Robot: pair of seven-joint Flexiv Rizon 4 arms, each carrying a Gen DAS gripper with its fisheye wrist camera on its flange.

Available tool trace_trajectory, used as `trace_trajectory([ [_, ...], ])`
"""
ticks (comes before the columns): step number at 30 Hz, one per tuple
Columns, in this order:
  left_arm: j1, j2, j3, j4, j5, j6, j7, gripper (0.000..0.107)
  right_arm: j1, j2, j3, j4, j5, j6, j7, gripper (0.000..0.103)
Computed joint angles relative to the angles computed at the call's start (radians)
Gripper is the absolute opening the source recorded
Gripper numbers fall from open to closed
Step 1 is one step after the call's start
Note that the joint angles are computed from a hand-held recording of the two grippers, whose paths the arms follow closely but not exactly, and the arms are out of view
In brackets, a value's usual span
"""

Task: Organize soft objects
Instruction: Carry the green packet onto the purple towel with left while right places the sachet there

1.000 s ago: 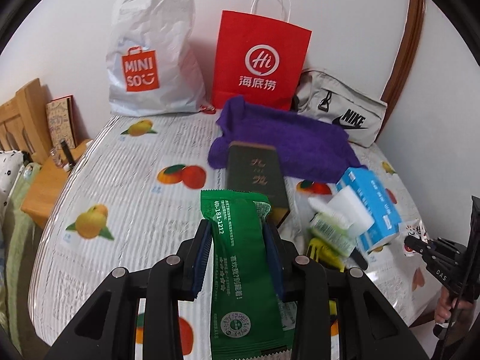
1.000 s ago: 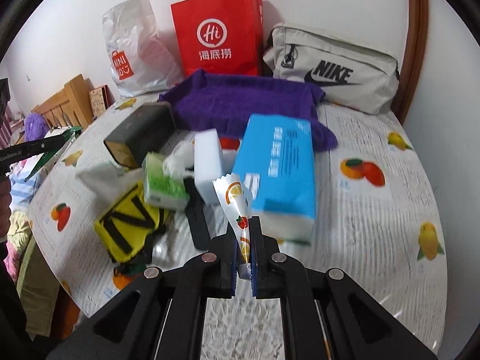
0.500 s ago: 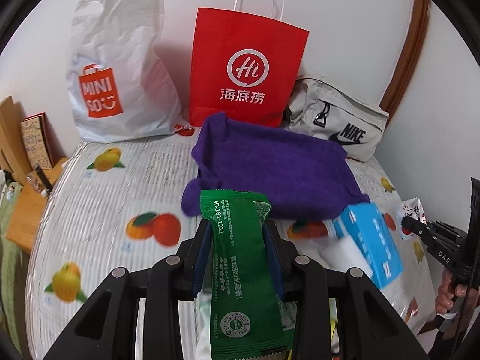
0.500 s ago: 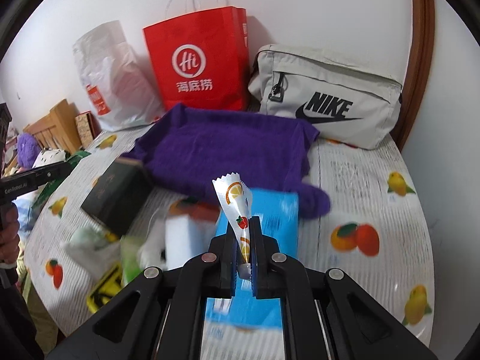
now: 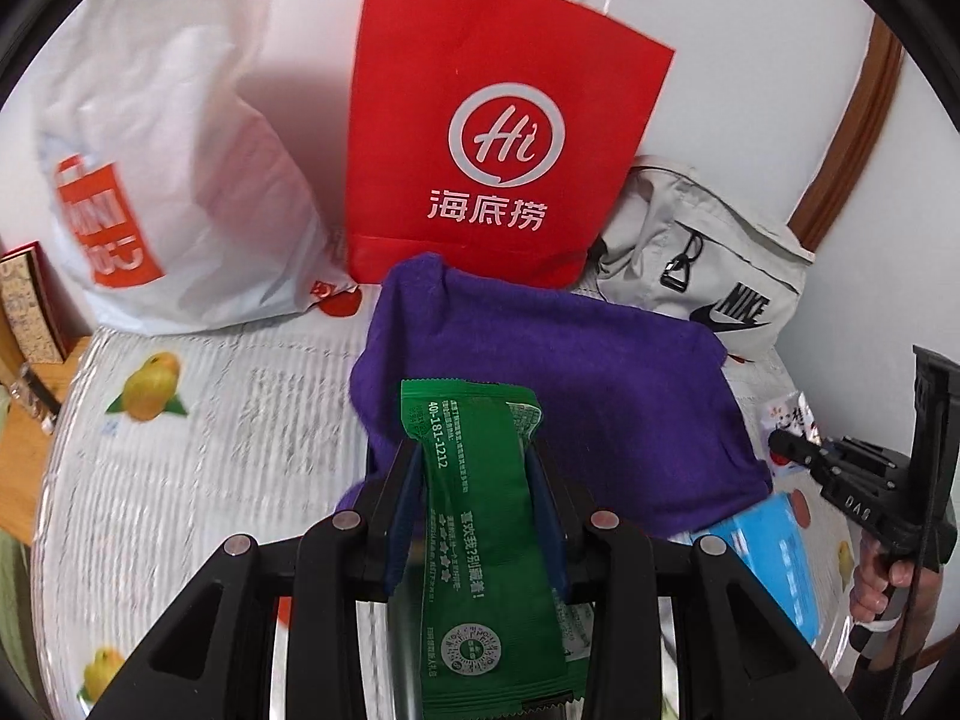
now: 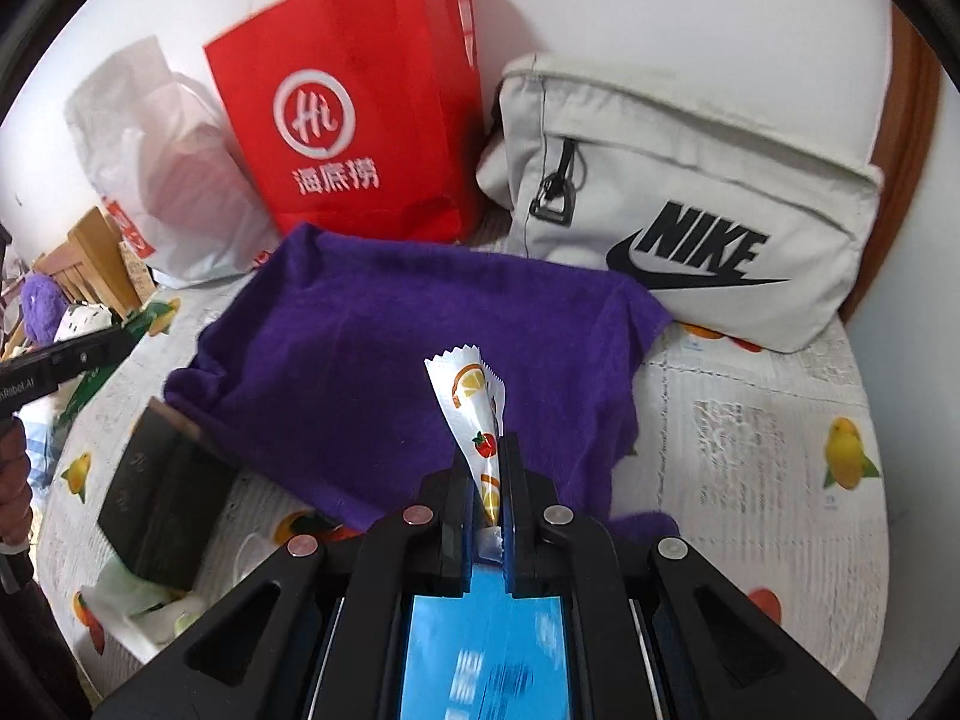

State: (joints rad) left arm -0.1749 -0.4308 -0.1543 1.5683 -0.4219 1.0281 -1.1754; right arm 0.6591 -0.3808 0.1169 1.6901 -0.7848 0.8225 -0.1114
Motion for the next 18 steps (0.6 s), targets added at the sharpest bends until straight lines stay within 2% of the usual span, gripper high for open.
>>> trace_trajectory([
  [10,-0.039,-0.227,0.026,-0.324,0.096,-0.166,-0.093,0.033,-0.033,-0.089,0.007,-0.080,0.174,-0.008,-0.146,0.007],
  [18,-0.060,-0.377,0.039,-0.539,0.148,-0.274,-0.144,0.034,-0.034,-0.121,0.004,-0.124,0.249,-0.039,-0.221,0.009],
])
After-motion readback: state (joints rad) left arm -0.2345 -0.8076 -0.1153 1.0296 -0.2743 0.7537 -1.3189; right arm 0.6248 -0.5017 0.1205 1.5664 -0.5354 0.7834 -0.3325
